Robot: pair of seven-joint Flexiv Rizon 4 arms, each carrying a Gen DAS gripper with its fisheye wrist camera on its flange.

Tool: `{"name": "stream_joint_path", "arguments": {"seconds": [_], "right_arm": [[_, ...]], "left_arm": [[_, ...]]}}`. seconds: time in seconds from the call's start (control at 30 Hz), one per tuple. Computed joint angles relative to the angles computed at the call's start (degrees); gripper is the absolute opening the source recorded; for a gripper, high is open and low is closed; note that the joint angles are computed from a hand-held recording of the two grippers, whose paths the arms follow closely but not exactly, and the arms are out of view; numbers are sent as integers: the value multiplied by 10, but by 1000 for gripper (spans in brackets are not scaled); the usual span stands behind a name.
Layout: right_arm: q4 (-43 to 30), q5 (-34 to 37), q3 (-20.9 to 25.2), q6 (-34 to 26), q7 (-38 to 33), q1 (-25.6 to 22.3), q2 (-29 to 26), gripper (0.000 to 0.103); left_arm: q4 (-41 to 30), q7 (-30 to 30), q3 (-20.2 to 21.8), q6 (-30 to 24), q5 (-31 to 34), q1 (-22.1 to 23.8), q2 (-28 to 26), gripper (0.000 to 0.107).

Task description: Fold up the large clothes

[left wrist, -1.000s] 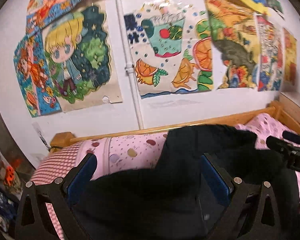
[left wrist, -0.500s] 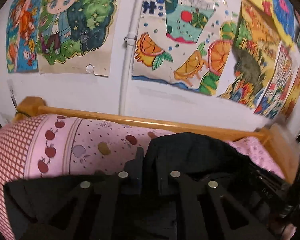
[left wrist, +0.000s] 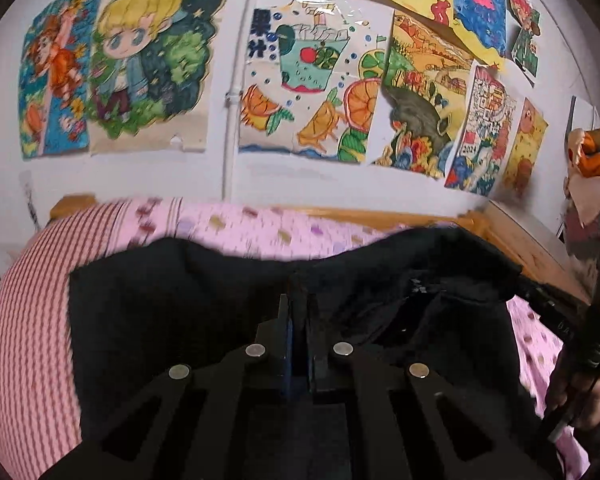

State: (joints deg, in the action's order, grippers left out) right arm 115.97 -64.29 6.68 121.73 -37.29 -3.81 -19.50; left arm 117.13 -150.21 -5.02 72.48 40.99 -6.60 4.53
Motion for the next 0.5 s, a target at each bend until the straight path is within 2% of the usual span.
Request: {"name": "stream_joint_path", "arguments": {"seconds": [0.07, 0.17, 0.27, 0.4, 0.5], "right_arm": [[33, 9, -4, 14, -26, -4, 21, 6], [68, -18, -11, 15, -34, -12, 46, 6], [95, 6, -16, -16, -77, 5, 60, 6], [81, -46, -4, -58, -27, -9, 35, 6], [78, -2, 2, -84, -53, 8, 10, 6]], "left_arm": [[26, 15, 4, 3, -24, -6, 12, 5], [45, 26, -5, -14, -35, -6, 15, 5], [34, 34, -15, -63, -36, -8, -5, 5], [-8, 37, -16, -136, -9, -31, -44, 5], [-32, 50, -5, -165, 0, -51, -61, 6]]}}
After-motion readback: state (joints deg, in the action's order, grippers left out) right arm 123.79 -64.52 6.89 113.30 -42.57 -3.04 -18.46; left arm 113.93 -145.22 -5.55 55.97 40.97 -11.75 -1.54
